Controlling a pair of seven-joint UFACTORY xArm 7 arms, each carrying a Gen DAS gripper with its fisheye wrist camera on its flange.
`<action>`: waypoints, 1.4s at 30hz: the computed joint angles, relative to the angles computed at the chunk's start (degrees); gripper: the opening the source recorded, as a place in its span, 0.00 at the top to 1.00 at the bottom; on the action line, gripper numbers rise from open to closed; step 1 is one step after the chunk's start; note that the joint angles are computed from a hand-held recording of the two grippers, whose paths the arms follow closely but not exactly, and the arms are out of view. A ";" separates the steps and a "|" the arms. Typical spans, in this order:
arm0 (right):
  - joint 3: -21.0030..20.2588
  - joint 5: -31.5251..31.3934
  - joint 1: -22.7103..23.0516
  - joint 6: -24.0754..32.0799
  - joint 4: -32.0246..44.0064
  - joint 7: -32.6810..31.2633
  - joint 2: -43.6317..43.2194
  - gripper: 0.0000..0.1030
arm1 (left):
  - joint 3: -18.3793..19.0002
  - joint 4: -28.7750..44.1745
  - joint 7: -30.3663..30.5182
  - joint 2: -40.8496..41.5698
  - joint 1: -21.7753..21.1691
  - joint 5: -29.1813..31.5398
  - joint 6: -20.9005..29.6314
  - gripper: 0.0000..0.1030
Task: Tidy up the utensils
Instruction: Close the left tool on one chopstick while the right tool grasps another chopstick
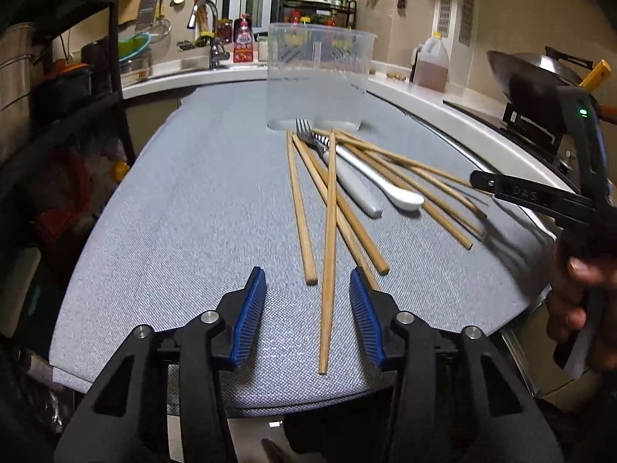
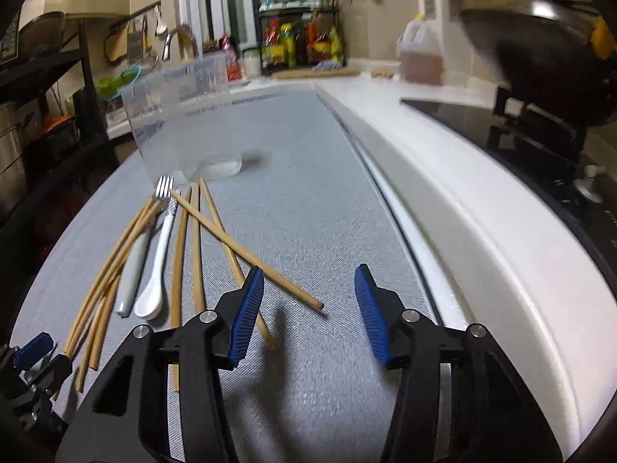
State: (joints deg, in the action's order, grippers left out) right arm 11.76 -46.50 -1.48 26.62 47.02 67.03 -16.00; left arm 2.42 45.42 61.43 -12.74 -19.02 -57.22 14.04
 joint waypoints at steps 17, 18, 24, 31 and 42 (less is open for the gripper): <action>1.42 3.91 0.07 -10.69 -2.96 -7.08 -0.08 0.90 | 0.66 2.38 6.74 1.20 -0.60 -9.38 -2.85 0.94; 2.60 2.73 -0.93 -10.85 -3.17 -5.00 -0.47 0.90 | 0.50 2.69 7.33 1.52 -0.44 -10.61 -3.74 0.94; 4.89 -0.90 -2.61 -9.87 -3.42 0.03 -1.37 0.90 | -1.87 5.27 1.10 5.91 2.48 -6.37 -6.54 0.94; 2.79 3.28 -1.11 -13.51 -4.38 -3.79 -0.56 0.90 | -3.18 5.25 -1.12 6.66 3.81 -3.31 -6.48 0.93; 5.74 1.93 -3.72 -15.06 -4.46 -2.74 -0.26 0.93 | -1.97 3.74 3.13 4.97 2.87 -7.76 -6.06 0.93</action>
